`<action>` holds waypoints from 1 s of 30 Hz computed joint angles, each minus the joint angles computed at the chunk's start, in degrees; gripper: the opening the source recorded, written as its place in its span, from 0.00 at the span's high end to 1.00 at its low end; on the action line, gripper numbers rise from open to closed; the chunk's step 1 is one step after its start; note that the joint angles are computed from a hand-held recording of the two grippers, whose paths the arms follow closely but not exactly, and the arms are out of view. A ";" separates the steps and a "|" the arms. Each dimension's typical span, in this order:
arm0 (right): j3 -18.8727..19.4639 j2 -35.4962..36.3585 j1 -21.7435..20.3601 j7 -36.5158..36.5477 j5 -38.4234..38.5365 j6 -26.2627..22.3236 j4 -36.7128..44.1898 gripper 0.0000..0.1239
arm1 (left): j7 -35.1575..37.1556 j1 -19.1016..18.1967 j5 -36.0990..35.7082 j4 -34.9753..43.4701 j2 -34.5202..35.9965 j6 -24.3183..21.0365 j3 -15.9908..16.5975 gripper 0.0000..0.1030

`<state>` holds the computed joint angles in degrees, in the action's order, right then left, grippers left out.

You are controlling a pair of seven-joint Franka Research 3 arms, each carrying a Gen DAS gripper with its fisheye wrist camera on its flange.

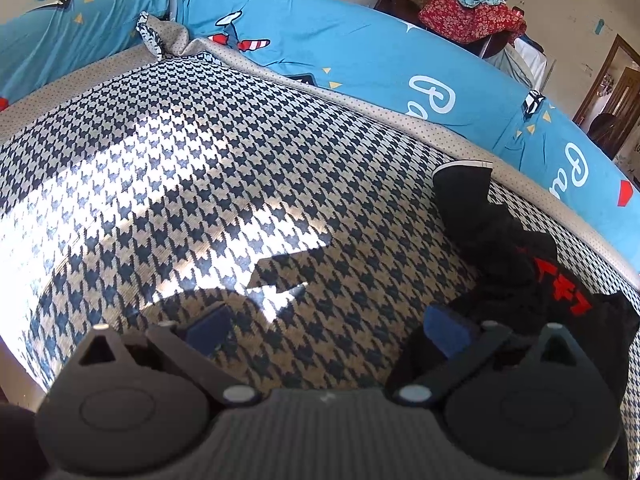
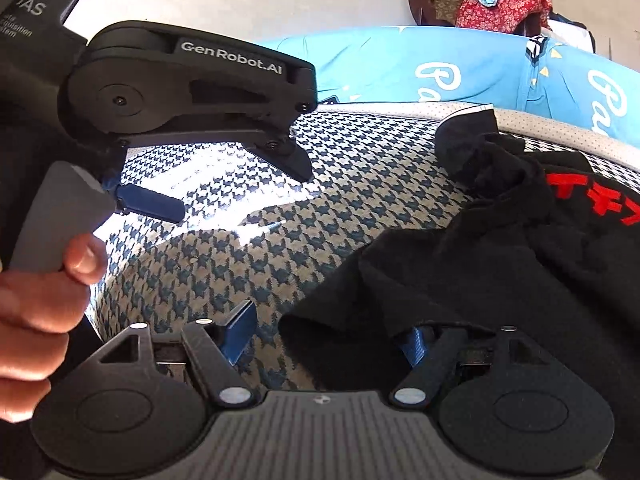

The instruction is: Fold clothes

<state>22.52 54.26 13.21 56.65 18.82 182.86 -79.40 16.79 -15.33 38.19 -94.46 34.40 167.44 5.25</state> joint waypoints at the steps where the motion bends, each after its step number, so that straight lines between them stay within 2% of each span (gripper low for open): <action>1: 0.44 0.51 -0.02 -0.37 -0.34 -0.10 0.70 0.41 | -0.01 0.01 -0.05 0.00 0.01 -0.03 0.01 0.00; 3: 1.81 1.31 -0.44 -1.76 -1.18 0.43 1.20 0.41 | -0.04 0.03 -0.14 -0.01 0.01 -0.10 0.03 0.00; 6: -1.22 1.99 2.41 -1.72 -1.99 0.51 2.84 0.42 | -0.25 0.01 -0.21 -0.10 -0.06 -0.10 0.10 0.00; 8: -4.66 2.46 4.96 -0.02 -1.64 -0.32 4.38 0.51 | -0.33 -0.01 -0.16 -0.17 -0.12 -0.05 0.15 0.00; 10: -5.73 2.95 5.63 1.76 -0.83 -1.68 5.70 0.57 | -0.37 -0.02 -0.11 -0.20 -0.14 -0.02 0.16 0.00; 13: -4.96 3.29 5.05 2.06 -0.63 -2.11 6.52 0.72 | -0.28 0.04 -0.21 -0.05 -0.03 -0.28 0.01 0.00; 16: -6.81 3.63 6.49 2.31 -1.25 -2.47 7.54 0.83 | -0.44 -0.13 -0.06 -0.01 -0.03 -0.49 0.18 0.00; 17: -6.28 3.86 6.15 2.17 -1.27 -3.11 7.99 0.88 | -0.63 -0.27 0.12 -0.04 -0.06 -0.54 0.35 0.00; 22: -7.55 3.37 7.05 3.35 -0.54 -3.45 7.88 0.89 | -1.94 -0.61 0.94 -0.30 -0.30 -1.01 0.87 0.00; 24: -5.93 3.05 5.96 2.65 -0.44 -2.70 6.85 0.85 | -2.62 -0.68 1.30 -0.41 -0.42 -1.18 1.03 0.00; 27: -6.97 2.67 6.80 2.57 -0.96 -0.81 5.55 0.75 | -3.02 -0.46 1.68 -0.43 -0.48 -1.33 0.84 0.00; 30: -6.22 2.54 6.46 1.67 -2.02 0.45 4.53 0.66 | -2.95 -0.16 1.86 -0.42 -0.47 -1.42 0.51 0.00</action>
